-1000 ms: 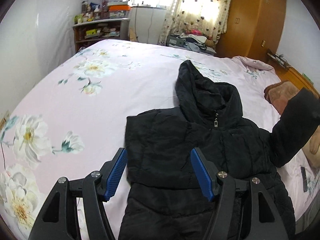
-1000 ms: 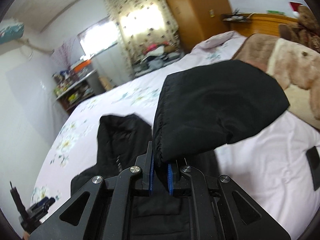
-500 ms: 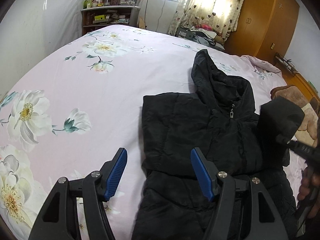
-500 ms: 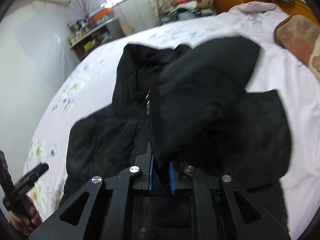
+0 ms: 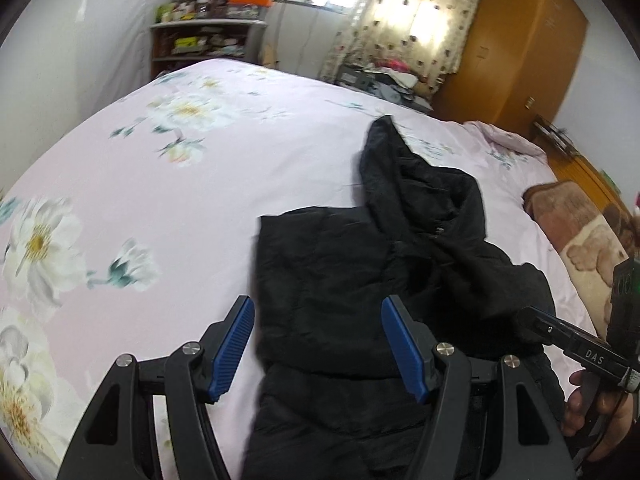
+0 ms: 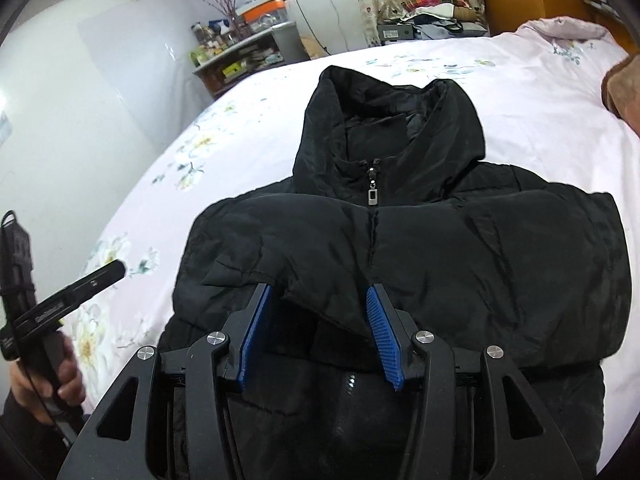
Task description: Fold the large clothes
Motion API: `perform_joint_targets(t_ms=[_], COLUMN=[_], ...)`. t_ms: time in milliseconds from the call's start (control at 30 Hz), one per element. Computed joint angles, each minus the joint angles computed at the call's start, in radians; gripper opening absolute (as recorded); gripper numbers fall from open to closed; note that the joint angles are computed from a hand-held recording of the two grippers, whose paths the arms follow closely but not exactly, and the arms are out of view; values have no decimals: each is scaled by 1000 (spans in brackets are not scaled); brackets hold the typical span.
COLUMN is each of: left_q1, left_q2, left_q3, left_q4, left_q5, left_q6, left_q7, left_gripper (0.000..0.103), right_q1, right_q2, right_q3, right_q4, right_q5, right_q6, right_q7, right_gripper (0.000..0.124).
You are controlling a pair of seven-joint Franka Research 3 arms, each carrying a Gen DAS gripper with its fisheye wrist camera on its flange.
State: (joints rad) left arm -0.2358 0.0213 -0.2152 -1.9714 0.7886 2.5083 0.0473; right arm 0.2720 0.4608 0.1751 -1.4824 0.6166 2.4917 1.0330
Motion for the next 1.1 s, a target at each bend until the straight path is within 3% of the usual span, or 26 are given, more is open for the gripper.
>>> perform_joint_targets(t_ms=[167, 333, 467, 500, 533, 567, 600, 633, 667, 700, 800, 967, 1100], left_q1=[-14, -62, -140, -166, -174, -205, -200, -172, -150, -163, -181, -166, -186], left_q2=[137, 309, 418, 450, 485, 523, 549, 552, 535, 525, 543, 531, 496], left_q3=[4, 22, 82, 103, 97, 126, 127, 105, 98, 121, 127, 113, 131], left_q4=[139, 312, 455, 500, 550, 596, 607, 583, 523, 499, 544, 547, 559], left_q5=[-64, -176, -120, -90, -68, -110, -153, -169, -157, -158, -153, -189, -146], left_q6=[68, 95, 126, 95, 14, -72, -112, -105, -41, -12, -74, -94, -91], left_q7=[117, 227, 240, 253, 276, 332, 366, 354, 310, 300, 335, 367, 364], left_gripper=[71, 71, 71, 70, 67, 58, 59, 59, 60, 60, 61, 60, 58], right_q1=[-37, -43, -62, -72, -81, -83, -82, -81, -79, -66, -52, -64, -110], right_q2=[-41, -44, -15, -3, 9, 24, 42, 63, 85, 119, 168, 163, 111], right_q3=[-7, -83, -122, -120, -118, -122, -128, -130, -132, -145, -160, -153, -101], right_q4=[-49, -81, -67, -56, -45, -29, -9, 10, 33, 65, 87, 119, 86], right_q5=[36, -65, -139, -141, -143, -155, -172, -190, -212, -253, -325, -353, -290], right_q6=[39, 106, 145, 155, 158, 157, 152, 144, 128, 92, 68, 19, 99], right_q7=[-61, 43, 133, 145, 157, 181, 205, 220, 232, 253, 283, 306, 228], right_gripper=[50, 50, 50, 50, 50, 50, 49, 49, 49, 49, 49, 49, 49])
